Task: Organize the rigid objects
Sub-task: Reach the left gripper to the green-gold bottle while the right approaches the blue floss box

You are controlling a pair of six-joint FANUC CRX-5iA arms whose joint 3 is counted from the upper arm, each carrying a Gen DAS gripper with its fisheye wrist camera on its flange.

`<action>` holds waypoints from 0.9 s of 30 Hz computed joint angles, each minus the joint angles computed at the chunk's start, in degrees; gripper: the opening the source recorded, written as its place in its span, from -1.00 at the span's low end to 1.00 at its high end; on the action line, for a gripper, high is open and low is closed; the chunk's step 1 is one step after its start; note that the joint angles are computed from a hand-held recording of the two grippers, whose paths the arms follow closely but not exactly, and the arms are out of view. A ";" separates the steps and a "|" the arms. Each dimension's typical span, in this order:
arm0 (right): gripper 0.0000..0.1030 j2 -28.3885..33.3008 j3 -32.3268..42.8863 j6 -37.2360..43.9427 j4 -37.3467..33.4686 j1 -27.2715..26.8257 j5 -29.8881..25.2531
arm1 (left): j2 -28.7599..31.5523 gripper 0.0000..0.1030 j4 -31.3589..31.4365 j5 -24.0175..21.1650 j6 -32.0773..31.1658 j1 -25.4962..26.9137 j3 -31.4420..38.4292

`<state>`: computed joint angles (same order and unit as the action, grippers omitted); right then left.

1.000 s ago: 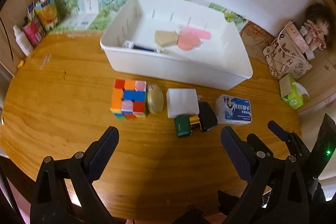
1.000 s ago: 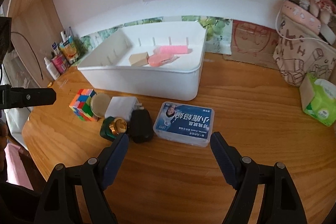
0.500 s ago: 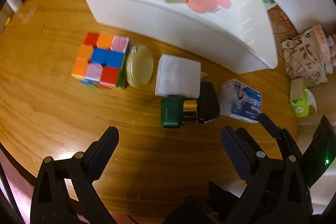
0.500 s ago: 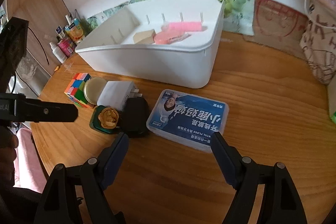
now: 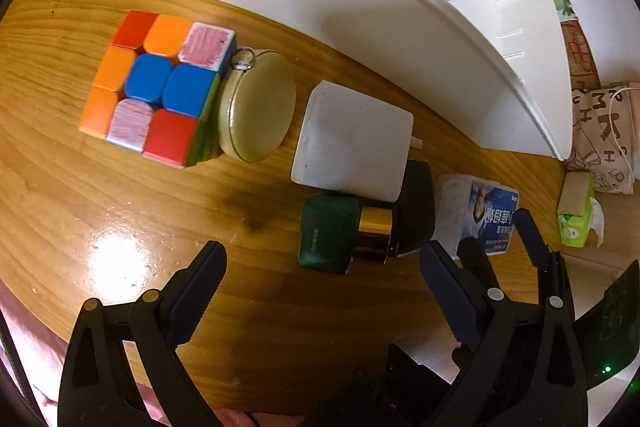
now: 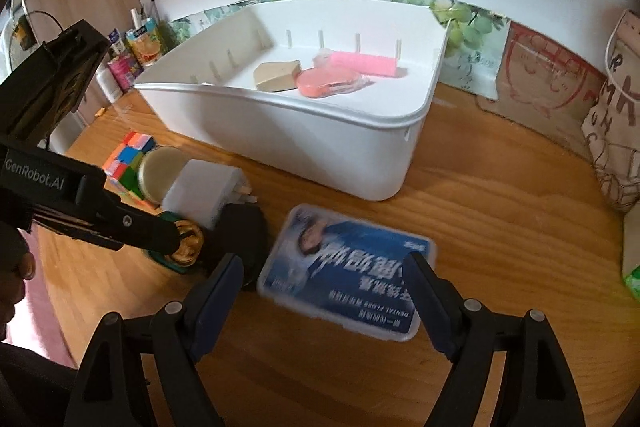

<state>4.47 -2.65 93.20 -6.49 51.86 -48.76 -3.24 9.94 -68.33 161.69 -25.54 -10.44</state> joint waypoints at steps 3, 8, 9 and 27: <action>0.60 0.13 -1.23 -1.79 3.00 0.69 2.05 | 0.55 0.83 1.62 0.66 -1.46 0.96 -0.49; 0.60 0.11 -2.63 -1.99 5.37 1.33 4.43 | 1.58 0.75 4.15 1.08 -3.64 1.96 -1.20; 0.60 0.09 -2.95 -2.37 6.12 1.58 4.77 | 1.93 0.74 4.81 1.17 -4.37 2.29 -1.34; 0.63 -0.74 -6.04 -10.15 13.83 2.87 6.81 | 2.18 0.17 9.54 8.15 -8.79 4.07 -3.73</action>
